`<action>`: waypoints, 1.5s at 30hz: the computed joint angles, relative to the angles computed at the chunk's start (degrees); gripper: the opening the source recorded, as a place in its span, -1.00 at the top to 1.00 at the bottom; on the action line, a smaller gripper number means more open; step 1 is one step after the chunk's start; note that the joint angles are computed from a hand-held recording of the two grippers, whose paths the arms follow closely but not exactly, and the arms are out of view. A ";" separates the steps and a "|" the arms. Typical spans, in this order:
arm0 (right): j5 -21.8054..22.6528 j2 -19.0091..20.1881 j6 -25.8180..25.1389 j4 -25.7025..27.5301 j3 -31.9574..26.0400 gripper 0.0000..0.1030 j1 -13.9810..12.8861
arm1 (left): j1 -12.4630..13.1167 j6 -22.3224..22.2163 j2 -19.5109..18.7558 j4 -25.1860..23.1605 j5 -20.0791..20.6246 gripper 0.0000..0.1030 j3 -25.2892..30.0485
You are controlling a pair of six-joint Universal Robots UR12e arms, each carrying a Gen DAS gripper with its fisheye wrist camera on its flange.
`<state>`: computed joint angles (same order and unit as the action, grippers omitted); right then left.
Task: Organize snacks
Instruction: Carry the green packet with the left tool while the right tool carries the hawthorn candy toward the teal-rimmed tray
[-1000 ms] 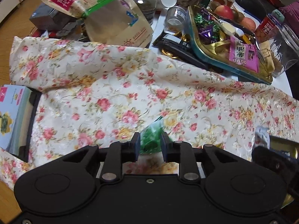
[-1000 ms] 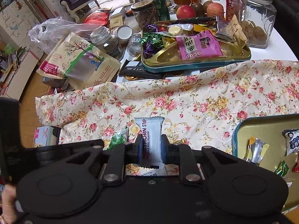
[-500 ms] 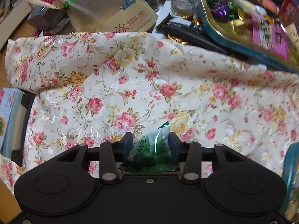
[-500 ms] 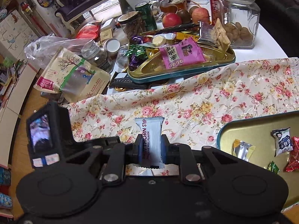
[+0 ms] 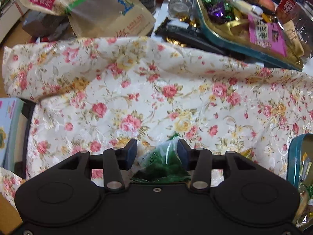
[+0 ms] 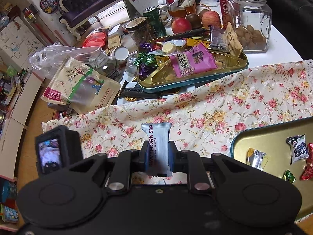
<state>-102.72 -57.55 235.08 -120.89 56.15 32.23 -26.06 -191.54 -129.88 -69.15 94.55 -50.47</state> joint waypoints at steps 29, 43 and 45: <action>0.75 0.55 0.44 1.76 -1.11 0.62 -0.22 | -0.19 -1.52 -1.57 -11.31 -4.62 0.01 4.18; -2.44 -0.53 3.72 6.12 -0.31 0.62 -0.83 | -3.22 2.17 0.46 -7.42 -1.55 0.01 5.16; -2.72 -0.71 4.56 7.29 -0.13 0.62 -0.98 | -3.65 3.13 0.51 -6.78 -1.76 0.01 5.39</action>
